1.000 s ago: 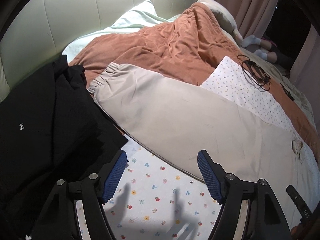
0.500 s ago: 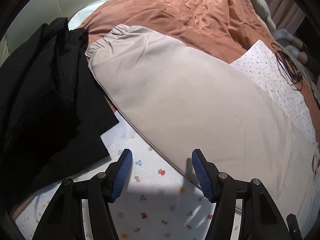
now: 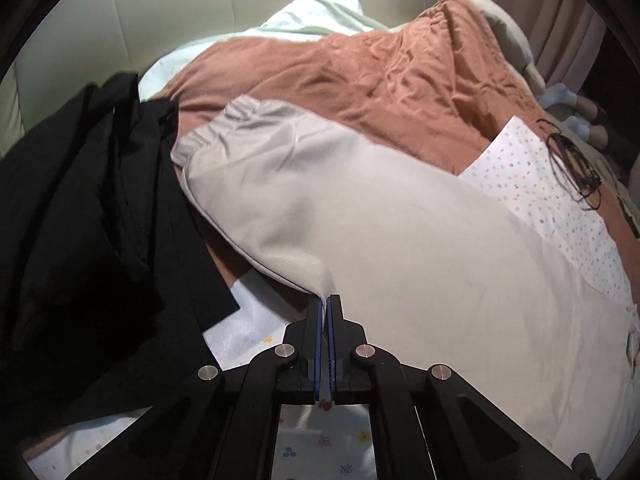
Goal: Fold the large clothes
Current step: 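Close the left gripper on the sleeve cuff, then lift the sleeve and fold it across the jacket body, open left gripper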
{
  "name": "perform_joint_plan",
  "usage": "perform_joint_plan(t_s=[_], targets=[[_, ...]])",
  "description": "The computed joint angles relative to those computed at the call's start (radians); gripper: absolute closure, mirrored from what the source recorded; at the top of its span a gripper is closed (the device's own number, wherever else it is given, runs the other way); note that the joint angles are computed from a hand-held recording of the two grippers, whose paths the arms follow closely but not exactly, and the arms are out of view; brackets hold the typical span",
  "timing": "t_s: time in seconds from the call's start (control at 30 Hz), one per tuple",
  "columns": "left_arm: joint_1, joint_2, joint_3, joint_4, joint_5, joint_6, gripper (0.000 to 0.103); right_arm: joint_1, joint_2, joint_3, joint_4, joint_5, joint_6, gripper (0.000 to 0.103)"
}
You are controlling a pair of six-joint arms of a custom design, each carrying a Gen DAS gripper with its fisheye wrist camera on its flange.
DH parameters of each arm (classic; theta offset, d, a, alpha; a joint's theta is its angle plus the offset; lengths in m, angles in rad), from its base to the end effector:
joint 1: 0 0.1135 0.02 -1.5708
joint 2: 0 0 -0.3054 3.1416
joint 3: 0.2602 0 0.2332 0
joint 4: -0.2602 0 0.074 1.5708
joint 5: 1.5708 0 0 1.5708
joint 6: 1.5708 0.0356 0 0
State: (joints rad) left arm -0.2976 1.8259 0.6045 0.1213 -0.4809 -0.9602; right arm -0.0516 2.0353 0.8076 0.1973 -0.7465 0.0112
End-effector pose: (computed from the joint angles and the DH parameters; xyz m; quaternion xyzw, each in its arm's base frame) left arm 0.2710 -0.0659 0.1237 -0.3597 0.8750 0.0540 0.3194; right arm 0.3414 0.0066 0.1086 -0.0691 0.9000 0.3463 0.2556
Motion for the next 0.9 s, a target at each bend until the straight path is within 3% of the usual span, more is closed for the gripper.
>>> perform_joint_plan(t_s=[0.27, 0.5, 0.7, 0.9], targets=[[-0.139, -0.219, 0.121, -0.119, -0.113, 0.15, 0.102, 0.051, 0.046, -0.006, 0.031, -0.084, 0.047, 0.095], [-0.331, -0.231, 0.291, -0.184, -0.156, 0.236, 0.102, 0.02, 0.046, 0.004, 0.009, -0.114, 0.052, 0.095], [-0.461, -0.144, 0.394, -0.153, -0.114, 0.267, 0.102, -0.04, 0.052, 0.049, -0.096, -0.125, 0.016, 0.095], [-0.529, -0.063, 0.456, -0.096, -0.011, 0.285, 0.102, -0.152, 0.002, 0.103, -0.263, -0.134, -0.047, 0.095]])
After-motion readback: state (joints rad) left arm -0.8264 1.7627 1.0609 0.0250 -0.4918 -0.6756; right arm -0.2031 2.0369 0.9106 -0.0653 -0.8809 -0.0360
